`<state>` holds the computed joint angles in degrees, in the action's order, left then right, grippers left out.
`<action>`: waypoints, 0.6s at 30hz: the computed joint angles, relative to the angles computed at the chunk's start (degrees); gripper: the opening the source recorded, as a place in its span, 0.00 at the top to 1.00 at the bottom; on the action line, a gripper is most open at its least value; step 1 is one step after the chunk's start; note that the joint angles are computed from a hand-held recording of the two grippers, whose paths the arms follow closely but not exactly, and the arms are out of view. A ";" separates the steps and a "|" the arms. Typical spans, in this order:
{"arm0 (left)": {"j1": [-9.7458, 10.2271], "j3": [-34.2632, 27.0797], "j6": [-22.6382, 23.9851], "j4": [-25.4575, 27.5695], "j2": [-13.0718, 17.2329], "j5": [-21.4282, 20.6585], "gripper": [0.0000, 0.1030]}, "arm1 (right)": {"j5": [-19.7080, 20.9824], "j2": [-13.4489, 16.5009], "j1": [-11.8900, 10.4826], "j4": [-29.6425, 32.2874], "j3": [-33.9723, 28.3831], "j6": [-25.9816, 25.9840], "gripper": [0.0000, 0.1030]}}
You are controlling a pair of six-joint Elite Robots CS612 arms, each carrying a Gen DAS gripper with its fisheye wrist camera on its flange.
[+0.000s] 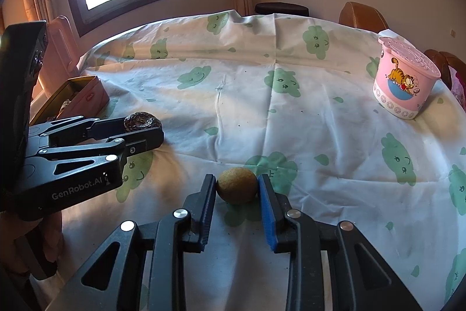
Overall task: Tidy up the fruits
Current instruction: 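Grasp the kiwi with the right tool while the left tool grasps the brown shelled fruit, then carry the kiwi with the right tool while the left tool carries the brown shelled fruit toward the tin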
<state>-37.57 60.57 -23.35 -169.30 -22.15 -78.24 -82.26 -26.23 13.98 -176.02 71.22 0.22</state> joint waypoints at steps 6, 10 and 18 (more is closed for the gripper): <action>-0.50 1.77 0.37 -3.40 -0.64 2.58 0.58 | -0.28 -0.10 0.17 -2.65 0.62 -0.80 0.70; -1.10 2.74 2.01 -5.99 -0.91 5.37 0.58 | 0.12 -0.26 0.09 -4.71 1.30 -0.97 0.70; -1.91 4.04 3.94 -9.65 -1.23 9.15 0.58 | 0.57 -0.47 0.10 -9.10 2.49 -1.52 0.70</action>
